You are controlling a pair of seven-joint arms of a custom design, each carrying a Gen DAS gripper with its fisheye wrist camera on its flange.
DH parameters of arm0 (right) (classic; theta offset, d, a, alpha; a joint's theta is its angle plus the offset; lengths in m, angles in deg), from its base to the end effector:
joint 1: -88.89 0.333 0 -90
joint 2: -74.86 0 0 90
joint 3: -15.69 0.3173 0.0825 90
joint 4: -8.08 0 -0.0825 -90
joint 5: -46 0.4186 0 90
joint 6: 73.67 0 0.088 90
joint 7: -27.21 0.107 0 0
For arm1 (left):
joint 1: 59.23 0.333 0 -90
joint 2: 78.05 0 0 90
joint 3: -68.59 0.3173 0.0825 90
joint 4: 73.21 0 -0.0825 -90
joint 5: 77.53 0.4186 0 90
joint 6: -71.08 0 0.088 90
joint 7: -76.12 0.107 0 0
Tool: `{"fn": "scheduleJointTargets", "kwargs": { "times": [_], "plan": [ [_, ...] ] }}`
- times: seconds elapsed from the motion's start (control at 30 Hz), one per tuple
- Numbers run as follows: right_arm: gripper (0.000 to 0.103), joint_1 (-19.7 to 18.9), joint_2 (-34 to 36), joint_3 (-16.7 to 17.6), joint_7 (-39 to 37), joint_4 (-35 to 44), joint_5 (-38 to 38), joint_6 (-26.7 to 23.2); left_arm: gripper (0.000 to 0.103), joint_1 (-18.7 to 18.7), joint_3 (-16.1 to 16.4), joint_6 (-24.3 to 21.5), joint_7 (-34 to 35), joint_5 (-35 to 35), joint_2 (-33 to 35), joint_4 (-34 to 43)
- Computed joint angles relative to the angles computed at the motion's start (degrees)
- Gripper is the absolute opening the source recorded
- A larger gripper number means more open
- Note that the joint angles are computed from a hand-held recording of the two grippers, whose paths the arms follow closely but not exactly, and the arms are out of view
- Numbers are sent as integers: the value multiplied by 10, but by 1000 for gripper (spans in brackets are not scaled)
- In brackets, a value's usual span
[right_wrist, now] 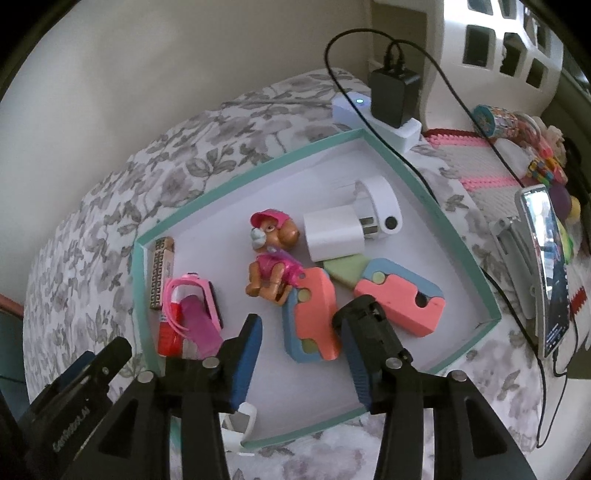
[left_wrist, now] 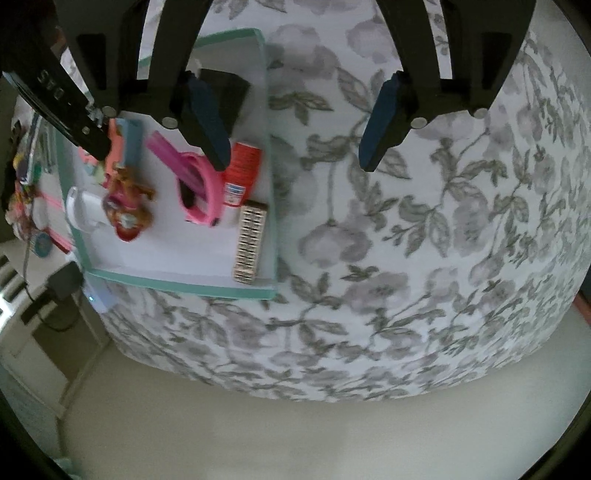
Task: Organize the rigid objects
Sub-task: 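Carry the white clip into the tray with the left tool while the right tool carries the car, then open both tools to release the clip and car in the tray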
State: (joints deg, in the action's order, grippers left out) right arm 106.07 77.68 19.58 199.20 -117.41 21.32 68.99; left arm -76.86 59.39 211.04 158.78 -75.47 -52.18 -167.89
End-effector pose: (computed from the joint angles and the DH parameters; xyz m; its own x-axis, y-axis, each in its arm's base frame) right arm 0.5490 0.2136 0.3690 -0.6565 -0.7403 -0.1450 -0.6665 0.6592 -0.3482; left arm 0.6609 -0.3181 0.3727 -0.3414 -0.9364 0.0816 -0.8957 0.2978 -0.3301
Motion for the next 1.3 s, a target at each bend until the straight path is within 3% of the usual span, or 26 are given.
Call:
{"fn": "scheduleJointTargets", "kwargs": {
  "times": [0.13, 0.37, 0.43, 0.7, 1.03, 1.2, 1.3],
  "plan": [
    [64, 2, 8, 1, -9, 9, -1, -2, 73, -5, 16, 1, -26, 23, 3, 3],
    [75, 9, 14, 0, -3, 19, -29, 0, 76, 1, 26, -2, -57, 45, 4, 1],
    [82, 12, 19, 1, 2, 25, -41, -5, 88, 3, 25, 2, -59, 48, 3, -2],
    [103, 32, 45, 4, -12, 64, -73, -38, 88, 10, 28, 27, -60, 61, -12, -24],
    [103, 49, 54, 5, -9, 74, -89, -34, 89, 30, 21, 43, -49, 43, -37, -60],
    [103, 58, 55, 8, -11, 77, -95, -37, 89, 52, 6, 34, -19, -12, -54, -76],
    [103, 64, 56, 9, -11, 81, -105, -41, 89, 44, 15, 45, -29, 7, -68, -92]
  ]
}}
